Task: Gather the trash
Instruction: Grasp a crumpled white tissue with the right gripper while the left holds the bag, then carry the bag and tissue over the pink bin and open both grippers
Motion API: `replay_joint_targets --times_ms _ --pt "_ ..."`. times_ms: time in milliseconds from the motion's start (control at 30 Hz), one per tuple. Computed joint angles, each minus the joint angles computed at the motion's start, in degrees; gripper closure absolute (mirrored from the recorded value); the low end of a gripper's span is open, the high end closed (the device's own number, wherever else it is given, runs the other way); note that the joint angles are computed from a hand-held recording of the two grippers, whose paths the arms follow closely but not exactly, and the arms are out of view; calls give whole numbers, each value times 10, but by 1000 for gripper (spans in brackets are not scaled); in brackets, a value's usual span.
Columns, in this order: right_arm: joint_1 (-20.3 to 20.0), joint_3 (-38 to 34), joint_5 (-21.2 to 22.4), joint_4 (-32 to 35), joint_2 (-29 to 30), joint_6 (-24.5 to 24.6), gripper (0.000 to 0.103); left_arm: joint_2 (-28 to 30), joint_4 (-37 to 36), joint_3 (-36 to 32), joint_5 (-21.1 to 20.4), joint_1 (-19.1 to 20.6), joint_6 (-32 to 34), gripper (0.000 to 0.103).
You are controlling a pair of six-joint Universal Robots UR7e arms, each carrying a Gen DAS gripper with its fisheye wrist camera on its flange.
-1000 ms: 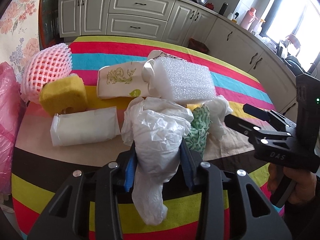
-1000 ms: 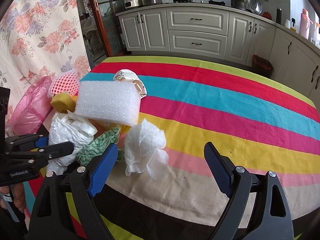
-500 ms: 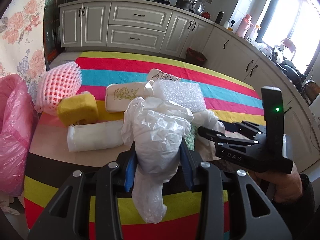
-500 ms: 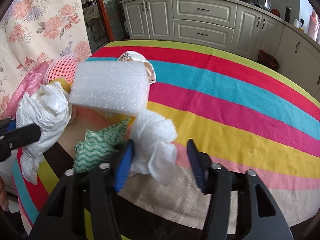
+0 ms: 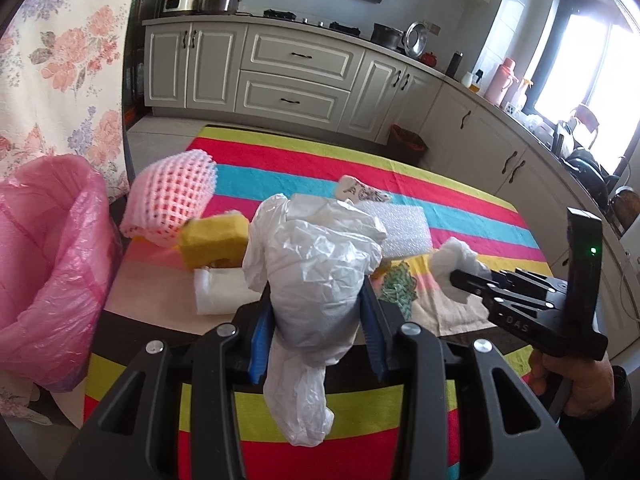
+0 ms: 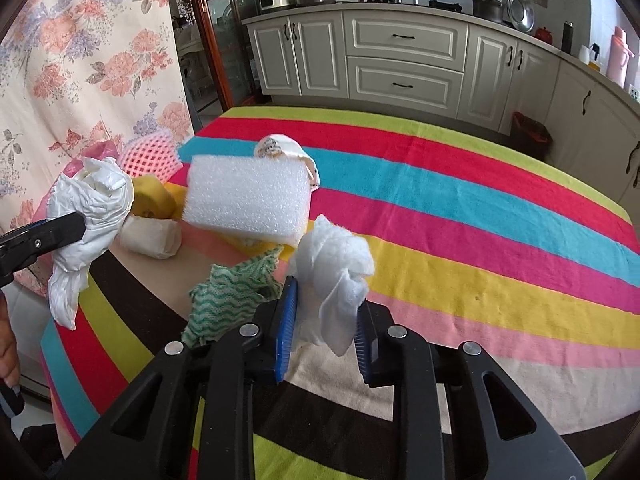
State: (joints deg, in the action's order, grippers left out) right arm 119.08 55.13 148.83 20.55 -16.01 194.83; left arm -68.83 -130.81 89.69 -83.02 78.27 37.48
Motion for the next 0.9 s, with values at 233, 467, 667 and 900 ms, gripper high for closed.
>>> replay_joint_targets --times_ms 233,467,667,900 --pt "22 2 18 -18 -10 -13 78 -5 -12 -21 -6 10 -1 65" --pt "41 -34 24 -31 -3 -57 78 -8 -27 -55 -13 19 -6 65" --pt "50 -95 19 -21 20 -95 78 -1 -37 -97 -17 30 -10 65" --pt "57 -218 1 25 77 -135 78 17 -41 -155 -19 45 -14 65"
